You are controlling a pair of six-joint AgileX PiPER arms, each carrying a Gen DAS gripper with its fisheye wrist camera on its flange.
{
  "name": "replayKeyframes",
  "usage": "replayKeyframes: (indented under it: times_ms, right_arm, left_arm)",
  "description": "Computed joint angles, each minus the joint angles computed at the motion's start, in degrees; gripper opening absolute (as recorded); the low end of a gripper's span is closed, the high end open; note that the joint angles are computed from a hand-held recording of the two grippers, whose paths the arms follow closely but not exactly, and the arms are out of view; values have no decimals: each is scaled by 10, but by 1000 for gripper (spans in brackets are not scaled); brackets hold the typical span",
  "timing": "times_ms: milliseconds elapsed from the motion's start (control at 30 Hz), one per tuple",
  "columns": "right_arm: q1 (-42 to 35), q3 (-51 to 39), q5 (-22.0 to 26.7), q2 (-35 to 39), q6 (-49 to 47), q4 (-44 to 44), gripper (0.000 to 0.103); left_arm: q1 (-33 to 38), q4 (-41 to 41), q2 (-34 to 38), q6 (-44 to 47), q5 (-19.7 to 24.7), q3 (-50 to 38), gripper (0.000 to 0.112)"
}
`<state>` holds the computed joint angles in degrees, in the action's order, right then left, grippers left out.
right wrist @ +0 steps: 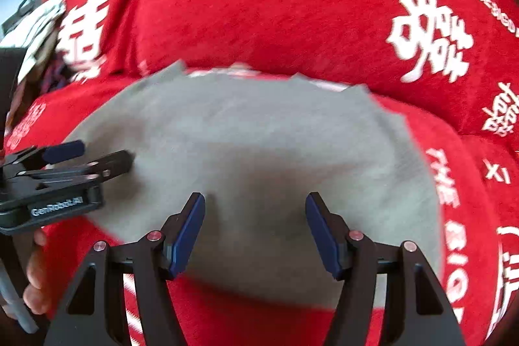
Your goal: Fold small clothes
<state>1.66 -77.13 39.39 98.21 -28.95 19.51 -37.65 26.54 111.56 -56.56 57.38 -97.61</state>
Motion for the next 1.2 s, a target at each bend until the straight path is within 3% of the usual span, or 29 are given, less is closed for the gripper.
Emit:
replayKeyframes:
  times_ms: [133, 333, 467, 533, 667, 733, 800, 833, 933, 1033, 1133, 1167, 1200]
  right_arm:
    - [4, 53, -40, -18, -20, 2, 68]
    - [-84, 50, -21, -16, -51, 39, 68]
    - [-172, 63, -7, -23, -137, 105, 68]
    - [-210, 59, 24, -22, -194, 158, 68]
    - [-221, 66, 40, -51, -188, 178, 68]
    - [-207, 85, 24, -72, -197, 189, 70]
    - [-186, 95, 9, -77, -191, 183, 70]
    - [-171, 98, 6, -74, -185, 177, 70]
    - [-145, 111, -3, -69, -171, 169, 70]
    - [-116, 140, -43, -80, -163, 154, 70]
    - [-107, 144, -47, -84, -162, 144, 70]
    - [-107, 142, -44, -83, -160, 142, 70]
    - [-108, 138, -39, -81, -157, 140, 70]
  left_arm:
    - [1, 15, -48, -31, -35, 87, 86]
    - [3, 33, -96, -42, -67, 163, 86]
    - [-8, 64, -115, -66, -90, 202, 86]
    - [-7, 60, -125, -70, -97, 212, 86]
    - [-2, 64, -196, -144, -116, 274, 86]
    - [22, 14, -217, -144, -130, 304, 86]
    - [44, -17, -251, -149, -192, 358, 85]
    - [45, -23, -259, -149, -199, 365, 85]
    - [64, -84, -256, -105, -220, 358, 85]
    - [88, -127, -239, -78, -266, 351, 85]
    - [112, -166, -208, -47, -304, 329, 85]
    - [122, -193, -201, -25, -325, 327, 83]
    - [130, -218, -195, -4, -339, 323, 70]
